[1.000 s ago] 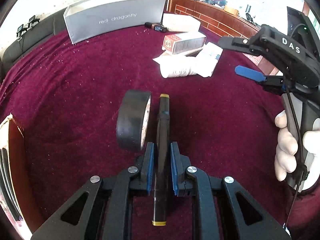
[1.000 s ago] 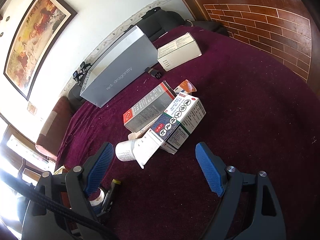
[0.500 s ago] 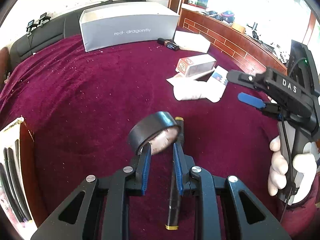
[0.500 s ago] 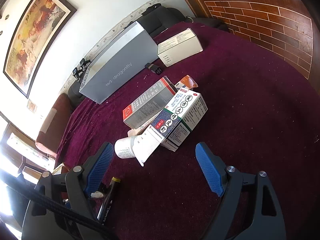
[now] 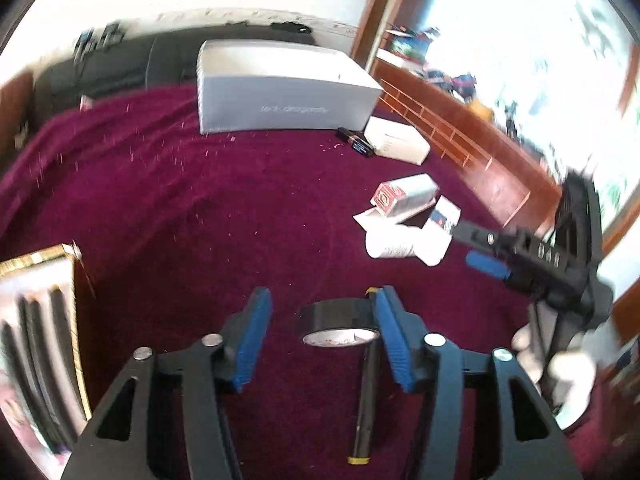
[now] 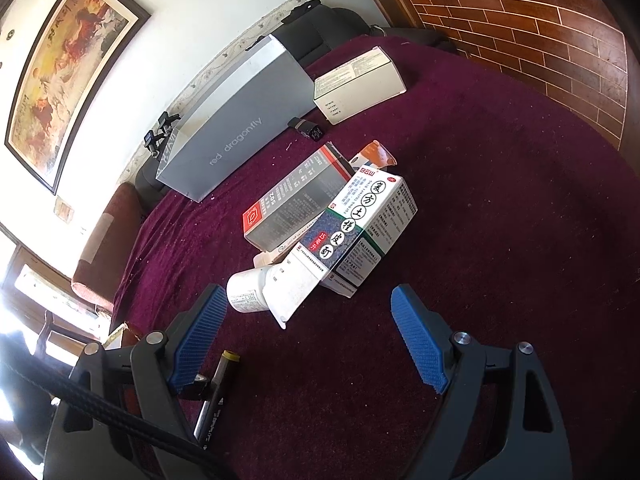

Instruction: Organize objects

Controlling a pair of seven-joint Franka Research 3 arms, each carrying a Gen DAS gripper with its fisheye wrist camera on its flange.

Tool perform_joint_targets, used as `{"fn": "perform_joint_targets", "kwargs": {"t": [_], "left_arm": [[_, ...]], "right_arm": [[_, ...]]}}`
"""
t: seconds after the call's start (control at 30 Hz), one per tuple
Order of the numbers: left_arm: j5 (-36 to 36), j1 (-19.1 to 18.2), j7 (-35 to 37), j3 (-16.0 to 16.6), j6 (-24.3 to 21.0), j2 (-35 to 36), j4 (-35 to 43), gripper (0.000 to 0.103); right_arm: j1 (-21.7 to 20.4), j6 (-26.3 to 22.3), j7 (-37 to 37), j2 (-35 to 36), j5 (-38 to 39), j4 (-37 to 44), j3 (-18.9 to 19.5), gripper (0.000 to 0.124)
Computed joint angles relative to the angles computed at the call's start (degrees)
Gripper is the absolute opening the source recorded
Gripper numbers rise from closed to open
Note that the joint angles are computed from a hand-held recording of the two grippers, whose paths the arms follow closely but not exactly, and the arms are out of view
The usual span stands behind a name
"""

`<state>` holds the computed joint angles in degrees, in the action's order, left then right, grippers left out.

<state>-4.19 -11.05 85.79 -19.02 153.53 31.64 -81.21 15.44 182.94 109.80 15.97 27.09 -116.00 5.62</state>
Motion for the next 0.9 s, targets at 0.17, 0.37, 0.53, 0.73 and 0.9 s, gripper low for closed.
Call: {"fn": "perform_joint_targets", "kwargs": {"t": [0.17,0.37,0.53,0.73,0.9], "left_arm": [[-4.01,1.56,0.13,-1.59,-4.40,3.52,4.41,0.052],[-7.98,1.58,-1.88,-2.47,-7.05,9.06,11.57,0.051],[-12.53,3.01,3.84,-6.23,-13.05,11.30,14.11,0.052],[-15.83,3.10,13.08,-6.86,-13.37,6.44,7.89,0.052],[-14.00,0.75,17.97,-5.54,-12.28,3.72,5.06,0.052]], "right_arm": [[1.54,-0.66,1.22,0.04,-1.01,0.15,-1.80,0.085],[2.85,-1.66,2.56,0.35,-2.71,0.65,-3.43,0.085],[5.37,-2.53,5.43,0.29,-5.58,0.54,-6.48,0.084],[4.02,-3.09,5.76,0.33,-6.18,0.69,-5.07,0.084],[4.14,-3.18,6.22,0.43,-6.83,0.80,-5.24,0.084]]}}
